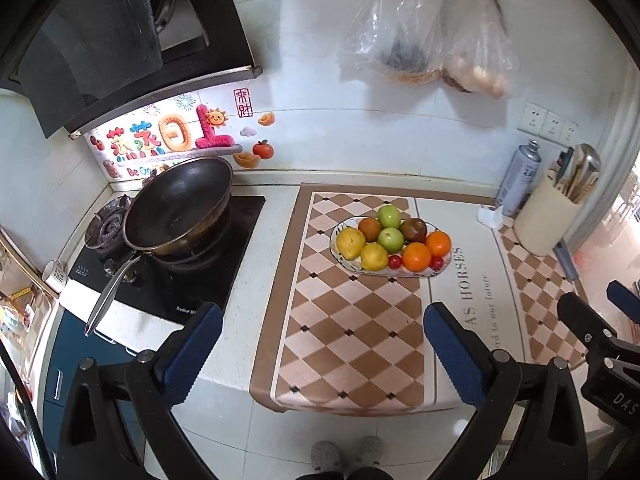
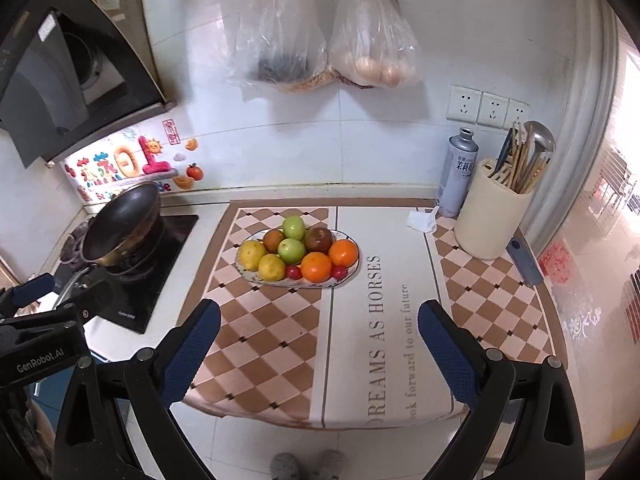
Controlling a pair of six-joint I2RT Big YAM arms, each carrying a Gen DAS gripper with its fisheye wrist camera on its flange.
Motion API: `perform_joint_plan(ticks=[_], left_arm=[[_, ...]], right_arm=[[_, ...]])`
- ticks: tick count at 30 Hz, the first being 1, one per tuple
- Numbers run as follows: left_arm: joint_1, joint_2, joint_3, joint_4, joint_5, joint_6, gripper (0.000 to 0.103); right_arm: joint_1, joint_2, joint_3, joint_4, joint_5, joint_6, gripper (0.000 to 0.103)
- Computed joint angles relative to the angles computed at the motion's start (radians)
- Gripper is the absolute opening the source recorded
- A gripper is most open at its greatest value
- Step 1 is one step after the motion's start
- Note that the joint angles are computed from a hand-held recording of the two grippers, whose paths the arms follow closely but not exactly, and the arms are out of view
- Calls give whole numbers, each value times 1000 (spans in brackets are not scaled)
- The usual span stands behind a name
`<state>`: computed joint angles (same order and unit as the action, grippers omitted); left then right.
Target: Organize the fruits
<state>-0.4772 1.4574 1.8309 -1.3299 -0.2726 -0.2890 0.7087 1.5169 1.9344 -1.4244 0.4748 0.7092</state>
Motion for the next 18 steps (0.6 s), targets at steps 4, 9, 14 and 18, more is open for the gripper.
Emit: perform_joint_plan(ticks=[4, 9, 14, 18], left_arm=[[16, 67, 43, -7, 6, 7, 103], [27, 121, 77, -6, 13, 19, 103], [30, 149, 101, -14, 25, 22, 103], [30, 164, 115, -19, 30, 26, 103]], right_arm=[[-48, 43, 11, 20, -30, -34, 101], [-93, 90, 30, 32, -70, -62, 101], [-108, 106, 33, 35, -93, -66, 101], [-113, 112, 28, 38, -104, -68, 101]])
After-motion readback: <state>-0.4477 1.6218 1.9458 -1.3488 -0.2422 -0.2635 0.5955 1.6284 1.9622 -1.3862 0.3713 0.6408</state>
